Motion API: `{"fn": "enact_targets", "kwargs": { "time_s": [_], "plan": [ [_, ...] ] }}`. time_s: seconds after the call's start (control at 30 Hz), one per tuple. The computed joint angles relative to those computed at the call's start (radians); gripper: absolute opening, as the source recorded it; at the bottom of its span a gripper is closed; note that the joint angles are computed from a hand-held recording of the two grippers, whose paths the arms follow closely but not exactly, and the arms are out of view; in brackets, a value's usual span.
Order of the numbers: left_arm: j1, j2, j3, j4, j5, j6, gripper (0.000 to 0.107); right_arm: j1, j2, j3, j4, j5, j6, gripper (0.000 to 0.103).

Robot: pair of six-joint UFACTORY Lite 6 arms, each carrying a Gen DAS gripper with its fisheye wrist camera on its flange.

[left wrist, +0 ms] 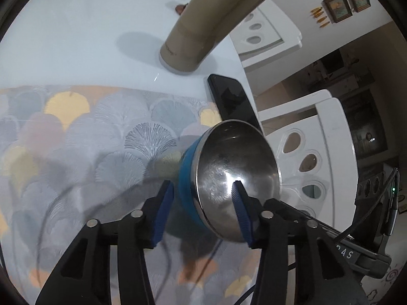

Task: Organize plates and bowls
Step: 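Move both grippers to the blue steel bowl and grasp its rim, then lift the blue bowl with both grippers and carry it toward the pink bowl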

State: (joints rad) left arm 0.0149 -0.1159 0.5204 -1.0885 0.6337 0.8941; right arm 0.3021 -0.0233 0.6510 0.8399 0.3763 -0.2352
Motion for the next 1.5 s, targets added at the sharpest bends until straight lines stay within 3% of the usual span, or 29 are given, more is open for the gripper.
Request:
{"fn": "enact_targets", "kwargs": {
  "time_s": [0.17,0.43,0.53,0.73,1.03,1.17,1.33,1.5],
  "plan": [
    [-0.008,0.083,0.007,-0.081,-0.025,0.094,0.031,0.005,0.132,0.046,0.130,-0.016,-0.155,0.052],
    [0.004,0.133,-0.010,-0.164,-0.026,0.181,0.023,0.027,0.234,0.100,0.170,-0.030,-0.226,0.039],
    [0.005,0.131,-0.015,-0.167,-0.021,0.193,0.022,0.039,0.257,0.122,0.098,-0.038,-0.159,0.022],
    [0.016,0.069,-0.050,-0.131,-0.009,0.158,0.022,0.075,0.239,0.115,0.005,-0.052,-0.056,0.021],
    [0.081,-0.172,-0.140,0.029,0.073,0.008,0.022,0.144,0.107,0.057,-0.125,-0.038,0.125,0.021],
    [0.137,-0.325,-0.184,0.114,0.150,-0.072,0.022,0.211,0.007,0.024,-0.260,-0.030,0.307,0.021],
    [0.260,-0.573,-0.248,0.230,0.316,-0.162,0.022,0.312,-0.136,-0.030,-0.427,-0.008,0.562,0.021],
    [0.560,-0.856,-0.293,0.336,0.658,-0.137,0.022,0.454,-0.311,-0.092,-0.641,0.043,0.887,0.021]
  ]
}}
